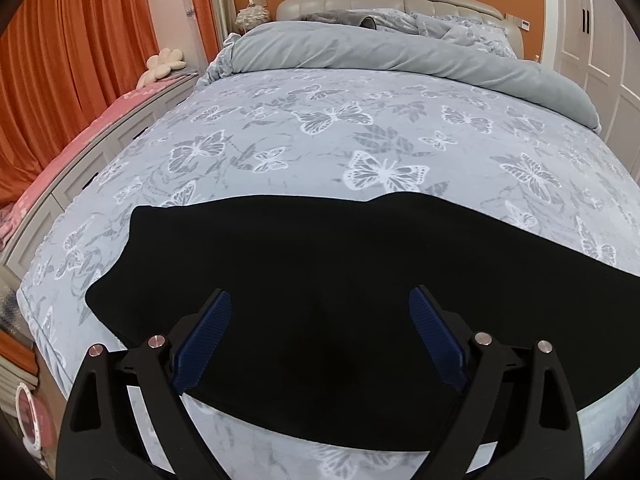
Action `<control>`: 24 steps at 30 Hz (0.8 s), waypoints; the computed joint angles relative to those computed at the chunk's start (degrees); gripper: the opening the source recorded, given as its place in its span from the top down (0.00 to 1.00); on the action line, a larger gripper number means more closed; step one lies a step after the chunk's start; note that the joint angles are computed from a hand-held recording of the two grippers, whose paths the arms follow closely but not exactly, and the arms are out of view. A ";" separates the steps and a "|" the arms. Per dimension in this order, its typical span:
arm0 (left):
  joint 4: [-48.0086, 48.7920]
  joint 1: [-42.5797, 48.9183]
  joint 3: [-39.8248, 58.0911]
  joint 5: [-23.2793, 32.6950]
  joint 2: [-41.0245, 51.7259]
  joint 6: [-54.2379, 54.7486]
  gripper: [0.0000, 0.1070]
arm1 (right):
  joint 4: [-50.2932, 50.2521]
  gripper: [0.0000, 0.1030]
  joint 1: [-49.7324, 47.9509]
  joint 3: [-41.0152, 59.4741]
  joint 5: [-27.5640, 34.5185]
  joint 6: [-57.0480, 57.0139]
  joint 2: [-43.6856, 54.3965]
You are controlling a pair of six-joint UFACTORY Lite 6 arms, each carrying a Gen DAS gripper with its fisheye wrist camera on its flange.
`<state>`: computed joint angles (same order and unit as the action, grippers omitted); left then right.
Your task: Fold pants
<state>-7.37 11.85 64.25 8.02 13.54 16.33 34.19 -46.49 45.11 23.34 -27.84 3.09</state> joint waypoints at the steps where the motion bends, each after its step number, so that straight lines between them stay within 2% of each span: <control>1: 0.28 0.17 -0.08 -0.02 0.01 -0.15 0.17 | 2.86 0.24 -0.75 0.14 1.03 -2.33 0.76; 4: 1.68 0.80 -0.29 -0.29 0.08 -1.12 0.17 | 8.31 0.23 -1.62 0.77 2.92 -6.32 3.38; 9: 1.52 1.78 -1.16 -0.81 -0.48 -0.28 0.17 | 11.50 0.22 0.71 1.29 1.41 -7.39 4.54; 12: 3.57 2.12 -1.74 -1.21 -0.75 -1.82 0.17 | 13.72 0.39 2.73 1.85 0.22 -8.35 5.42; 13: 3.94 2.23 -1.92 -1.33 -0.83 -2.00 0.17 | 11.61 0.51 3.74 1.79 -0.95 -5.74 5.13; 14: 4.34 2.43 -2.10 -1.51 -0.90 -2.15 0.17 | 10.60 0.73 4.85 1.83 -2.18 -4.12 4.91; 15: 4.45 2.64 -2.26 -1.64 -0.99 -2.09 0.17 | 11.99 0.84 5.03 1.97 -1.91 -4.89 4.66; 19: -0.28 4.42 -2.18 -1.91 -1.20 3.23 0.17 | 25.18 0.87 5.67 -0.01 0.72 -15.26 -2.00; 21: -5.61 6.02 -1.14 -1.35 -0.73 8.51 0.17 | 28.95 0.87 8.89 -1.39 0.69 -18.29 -6.87; 24: -9.96 8.14 0.67 -0.24 0.32 12.27 0.17 | 32.99 0.87 19.48 -2.36 -2.16 -21.08 -13.51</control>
<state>-17.33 19.99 64.92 7.78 13.86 28.60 67.19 -27.00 42.75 21.17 -48.91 -10.42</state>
